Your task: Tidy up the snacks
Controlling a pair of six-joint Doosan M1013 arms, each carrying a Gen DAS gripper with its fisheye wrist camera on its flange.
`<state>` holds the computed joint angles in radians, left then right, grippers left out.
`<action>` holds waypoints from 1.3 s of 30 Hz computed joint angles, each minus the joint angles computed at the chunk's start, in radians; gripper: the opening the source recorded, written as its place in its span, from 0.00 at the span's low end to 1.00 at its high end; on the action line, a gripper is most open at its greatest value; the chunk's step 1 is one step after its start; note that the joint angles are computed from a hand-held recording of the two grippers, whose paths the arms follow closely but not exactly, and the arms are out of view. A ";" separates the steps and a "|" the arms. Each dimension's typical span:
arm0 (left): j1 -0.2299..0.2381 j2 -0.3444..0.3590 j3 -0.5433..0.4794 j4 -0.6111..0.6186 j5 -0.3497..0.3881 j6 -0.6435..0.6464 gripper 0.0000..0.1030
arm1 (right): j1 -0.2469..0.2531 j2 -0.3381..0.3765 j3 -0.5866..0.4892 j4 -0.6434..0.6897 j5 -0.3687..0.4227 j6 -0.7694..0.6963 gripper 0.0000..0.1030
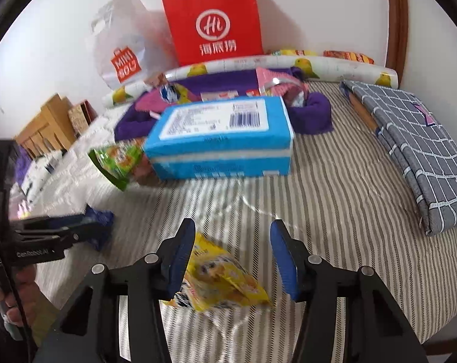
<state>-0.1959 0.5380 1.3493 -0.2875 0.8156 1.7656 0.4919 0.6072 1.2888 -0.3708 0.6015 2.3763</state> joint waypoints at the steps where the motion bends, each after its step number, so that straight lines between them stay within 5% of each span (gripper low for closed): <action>1: -0.007 -0.002 0.003 0.029 -0.011 -0.013 0.56 | -0.003 -0.002 0.006 0.025 -0.006 -0.023 0.51; 6: -0.034 -0.010 0.021 0.141 -0.069 -0.076 0.54 | -0.011 -0.023 0.044 0.131 -0.065 -0.102 0.64; 10: -0.037 -0.009 0.020 0.143 -0.077 -0.080 0.49 | 0.004 -0.032 0.064 0.070 -0.075 -0.076 0.74; 20: -0.015 -0.010 0.012 0.043 -0.036 -0.056 0.46 | 0.031 0.021 0.019 -0.030 0.026 0.001 0.70; 39: 0.017 -0.060 -0.004 -0.116 -0.056 0.064 0.46 | 0.023 -0.053 0.047 -0.153 -0.039 0.104 0.68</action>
